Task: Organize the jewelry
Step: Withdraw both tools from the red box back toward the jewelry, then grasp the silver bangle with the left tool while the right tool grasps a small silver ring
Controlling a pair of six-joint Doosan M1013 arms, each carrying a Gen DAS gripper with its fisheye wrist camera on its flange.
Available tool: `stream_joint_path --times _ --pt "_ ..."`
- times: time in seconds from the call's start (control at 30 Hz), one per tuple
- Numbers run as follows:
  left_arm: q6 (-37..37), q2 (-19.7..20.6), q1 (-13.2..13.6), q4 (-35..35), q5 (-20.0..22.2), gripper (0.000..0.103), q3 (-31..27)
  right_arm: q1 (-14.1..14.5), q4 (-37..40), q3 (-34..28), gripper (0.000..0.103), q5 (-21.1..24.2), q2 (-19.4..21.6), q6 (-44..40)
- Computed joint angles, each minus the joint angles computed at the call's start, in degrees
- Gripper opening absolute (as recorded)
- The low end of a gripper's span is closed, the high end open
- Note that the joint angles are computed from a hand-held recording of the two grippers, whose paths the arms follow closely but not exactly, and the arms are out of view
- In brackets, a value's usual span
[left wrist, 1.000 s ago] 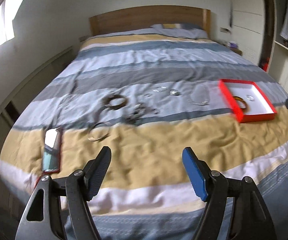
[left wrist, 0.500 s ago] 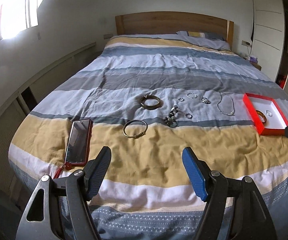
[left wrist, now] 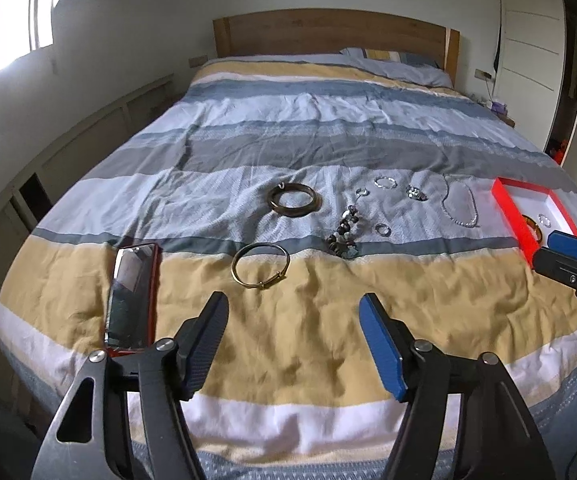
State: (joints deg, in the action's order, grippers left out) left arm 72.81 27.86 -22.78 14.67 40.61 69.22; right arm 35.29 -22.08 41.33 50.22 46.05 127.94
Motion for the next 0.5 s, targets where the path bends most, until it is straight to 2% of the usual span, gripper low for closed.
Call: stream_joint_path --times 0.5 --pt "3.1 7.0 1.3 -2.3 5.6 0.062 -7.4 -2.1 8.9 -13.8 0.043 4.7 9.1 -9.7"
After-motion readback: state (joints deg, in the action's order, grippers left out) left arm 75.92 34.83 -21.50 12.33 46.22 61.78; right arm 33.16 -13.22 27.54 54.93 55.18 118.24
